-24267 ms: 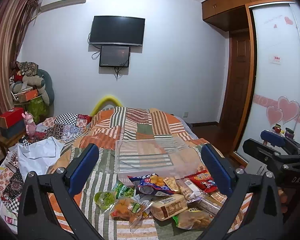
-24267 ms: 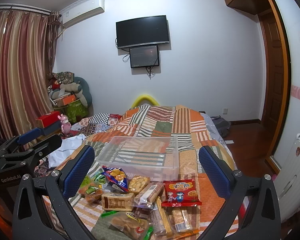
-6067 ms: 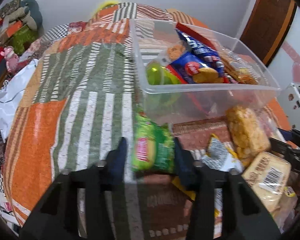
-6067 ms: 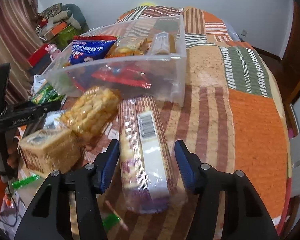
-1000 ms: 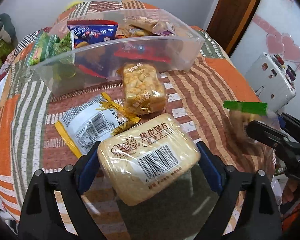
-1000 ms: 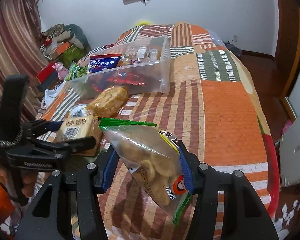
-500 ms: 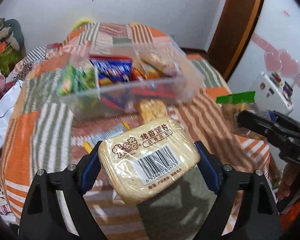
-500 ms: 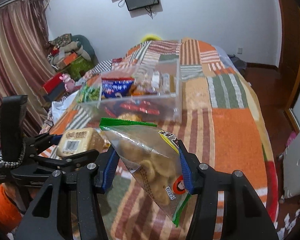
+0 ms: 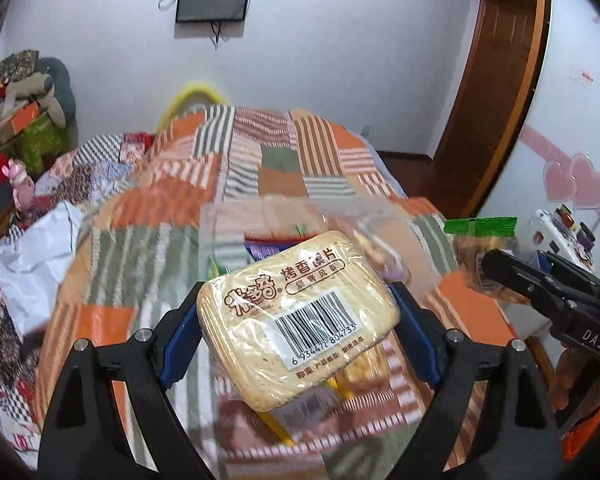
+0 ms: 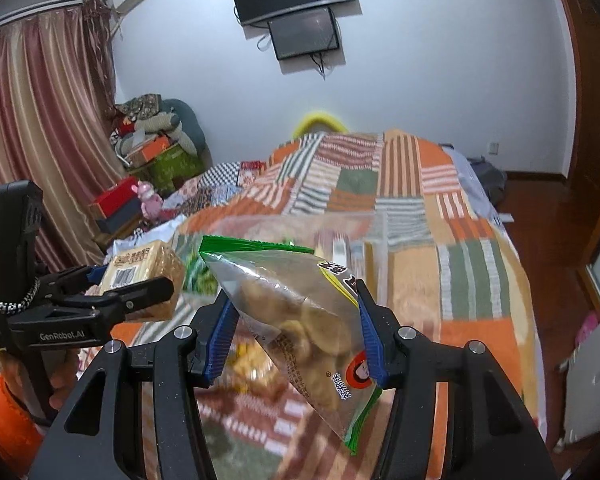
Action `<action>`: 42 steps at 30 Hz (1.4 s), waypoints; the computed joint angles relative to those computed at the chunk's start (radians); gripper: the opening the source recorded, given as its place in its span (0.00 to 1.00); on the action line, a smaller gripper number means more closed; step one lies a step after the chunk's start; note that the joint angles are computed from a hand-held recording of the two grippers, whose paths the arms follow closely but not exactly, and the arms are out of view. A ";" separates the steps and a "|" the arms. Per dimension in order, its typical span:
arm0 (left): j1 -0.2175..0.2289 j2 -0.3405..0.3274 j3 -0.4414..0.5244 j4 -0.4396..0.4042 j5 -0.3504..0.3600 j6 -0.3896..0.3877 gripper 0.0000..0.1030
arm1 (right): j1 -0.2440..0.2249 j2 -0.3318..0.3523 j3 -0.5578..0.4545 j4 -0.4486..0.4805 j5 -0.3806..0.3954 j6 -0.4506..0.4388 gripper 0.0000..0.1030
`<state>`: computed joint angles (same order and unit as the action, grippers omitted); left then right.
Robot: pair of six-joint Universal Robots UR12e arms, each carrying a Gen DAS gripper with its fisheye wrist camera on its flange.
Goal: Organize snacks
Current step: 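Carry cracker block into box with left tool while right tool drops cookie bag inside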
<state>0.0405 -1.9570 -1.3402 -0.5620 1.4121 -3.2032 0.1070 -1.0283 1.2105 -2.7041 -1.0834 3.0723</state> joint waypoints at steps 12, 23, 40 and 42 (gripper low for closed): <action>0.017 -0.105 0.150 -0.080 0.053 0.005 0.85 | 0.029 0.111 -0.187 0.055 -0.026 0.005 0.50; 0.024 -0.197 0.260 -0.159 0.051 0.003 0.85 | 0.047 0.209 -0.336 0.176 -0.050 0.000 0.49; 0.026 -0.254 0.329 -0.213 0.041 0.010 0.86 | 0.069 0.274 -0.448 0.326 -0.109 -0.068 0.52; 0.025 -0.244 0.316 -0.202 0.052 0.023 0.86 | 0.068 0.268 -0.441 0.331 -0.105 -0.073 0.52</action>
